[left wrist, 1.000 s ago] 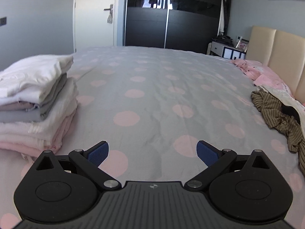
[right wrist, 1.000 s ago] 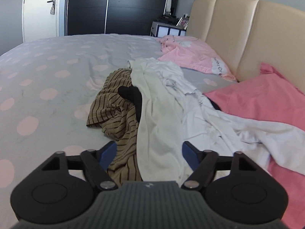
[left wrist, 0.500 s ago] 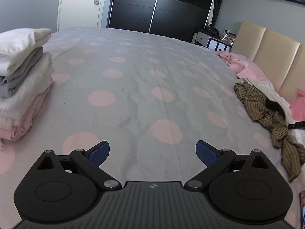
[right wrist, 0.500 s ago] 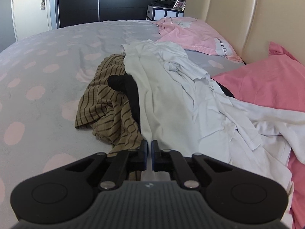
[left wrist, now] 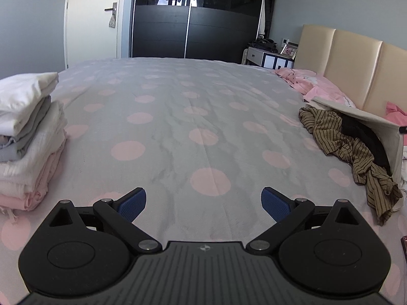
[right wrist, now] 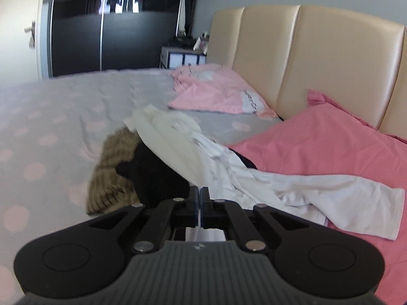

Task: Fold clothes
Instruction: 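Reach the right tool into the clothes heap and grasp the cream-white T-shirt, then pull the cream T-shirt out with the right tool while the left tool grasps its edge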

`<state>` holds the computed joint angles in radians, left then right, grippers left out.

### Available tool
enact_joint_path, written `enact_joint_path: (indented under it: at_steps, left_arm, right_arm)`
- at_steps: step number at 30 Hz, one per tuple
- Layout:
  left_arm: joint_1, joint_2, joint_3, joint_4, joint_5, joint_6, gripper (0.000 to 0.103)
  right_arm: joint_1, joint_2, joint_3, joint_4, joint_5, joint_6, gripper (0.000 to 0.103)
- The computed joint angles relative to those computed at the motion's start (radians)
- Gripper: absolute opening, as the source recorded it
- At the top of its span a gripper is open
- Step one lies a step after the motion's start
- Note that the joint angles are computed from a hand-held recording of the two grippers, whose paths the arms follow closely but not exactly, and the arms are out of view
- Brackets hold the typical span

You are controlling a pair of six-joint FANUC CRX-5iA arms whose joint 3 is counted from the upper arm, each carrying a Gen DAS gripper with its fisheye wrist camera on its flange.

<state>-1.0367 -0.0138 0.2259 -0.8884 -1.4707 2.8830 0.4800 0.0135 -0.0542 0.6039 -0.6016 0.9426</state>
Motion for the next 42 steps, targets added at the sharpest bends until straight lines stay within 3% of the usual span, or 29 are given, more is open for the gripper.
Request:
enact_joint_path:
  at_steps: [5,13,20,28,31,35,38,40,42]
  left_arm:
    - [-0.030,0.019,0.040,-0.023,-0.035,-0.034,0.099]
    - [-0.082,0.034,0.086,-0.060,-0.076,-0.073,0.099]
    - [-0.120,0.036,0.104,-0.101,-0.101,-0.071,0.099]
    - [-0.165,0.029,0.118,-0.138,-0.128,-0.099,0.099]
    - [-0.168,0.023,0.113,-0.122,-0.118,-0.121,0.099]
    - [-0.158,0.024,0.110,-0.076,-0.089,-0.153,0.099]
    - [-0.144,0.025,0.108,-0.039,-0.052,-0.157,0.099]
    - [-0.129,0.024,0.107,-0.011,-0.014,-0.169,0.099]
    - [-0.118,0.028,0.110,0.014,0.027,-0.188,0.098]
  right_arm:
    - [0.029,-0.076,0.019,-0.146,0.003,0.091,0.001]
    - [0.154,-0.204,0.040,-0.418,-0.073,0.388,0.001]
    - [0.244,-0.298,0.086,-0.782,-0.255,0.671,0.001]
    - [0.340,-0.383,0.087,-1.110,-0.516,0.867,0.001]
    - [0.384,-0.388,0.077,-1.130,-0.597,0.896,0.001]
    - [0.439,-0.391,0.045,-1.065,-0.647,0.901,0.004]
    - [0.447,-0.375,0.052,-1.028,-0.672,0.895,0.014]
    - [0.432,-0.369,0.063,-1.011,-0.695,0.904,0.027]
    - [0.411,-0.369,0.071,-0.993,-0.719,0.917,0.027]
